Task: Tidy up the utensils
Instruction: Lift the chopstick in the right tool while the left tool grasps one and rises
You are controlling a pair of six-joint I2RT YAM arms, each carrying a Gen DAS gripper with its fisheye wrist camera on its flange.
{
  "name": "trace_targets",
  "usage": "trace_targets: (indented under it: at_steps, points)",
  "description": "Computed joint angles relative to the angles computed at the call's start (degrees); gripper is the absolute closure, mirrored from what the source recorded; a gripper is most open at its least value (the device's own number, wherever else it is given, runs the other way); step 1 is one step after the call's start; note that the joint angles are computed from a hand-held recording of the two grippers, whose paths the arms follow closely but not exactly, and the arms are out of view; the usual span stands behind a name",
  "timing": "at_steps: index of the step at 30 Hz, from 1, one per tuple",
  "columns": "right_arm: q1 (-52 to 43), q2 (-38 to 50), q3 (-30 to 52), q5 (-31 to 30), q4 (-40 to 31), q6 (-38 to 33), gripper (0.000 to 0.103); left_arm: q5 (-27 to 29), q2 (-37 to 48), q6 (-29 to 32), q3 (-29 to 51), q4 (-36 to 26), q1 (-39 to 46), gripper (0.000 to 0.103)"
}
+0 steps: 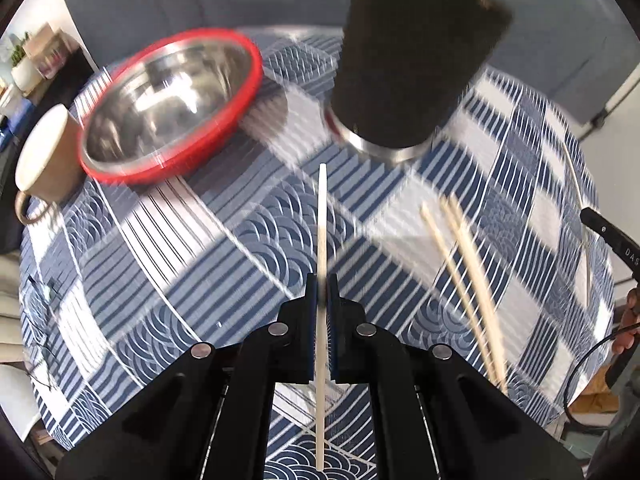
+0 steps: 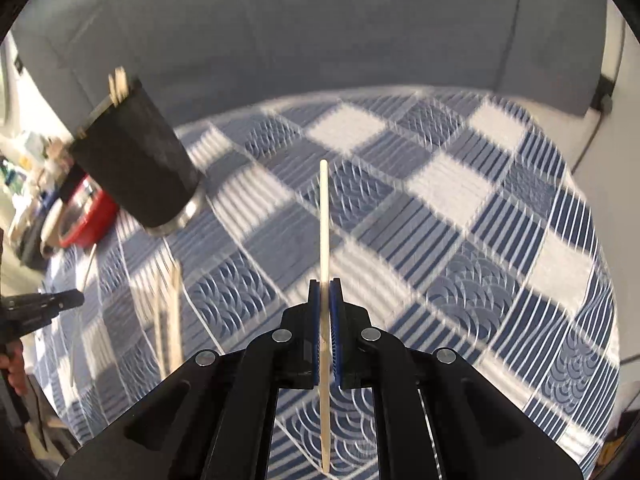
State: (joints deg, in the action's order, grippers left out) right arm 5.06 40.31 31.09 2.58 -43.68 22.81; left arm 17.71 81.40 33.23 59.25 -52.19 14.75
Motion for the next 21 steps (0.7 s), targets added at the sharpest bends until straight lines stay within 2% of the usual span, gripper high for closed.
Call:
trace_targets:
  at_steps: [8,12,21]
  points:
    - [5.2,5.9,11.4,4.5,3.6,-1.0,0.098,6.7,2.7,-2.0,15.4,-4.6,0.9,0.098]
    - [7.1,9.4,16.5,5.8,6.0,-1.9,0.098,8.3,3.7,-4.5,20.3,-4.4,-0.8,0.098]
    - [8.4,18.8,25.7,3.7,13.6,-1.8,0.098,10.6,8.6,-10.0,33.3,-5.2,-4.2,0.098]
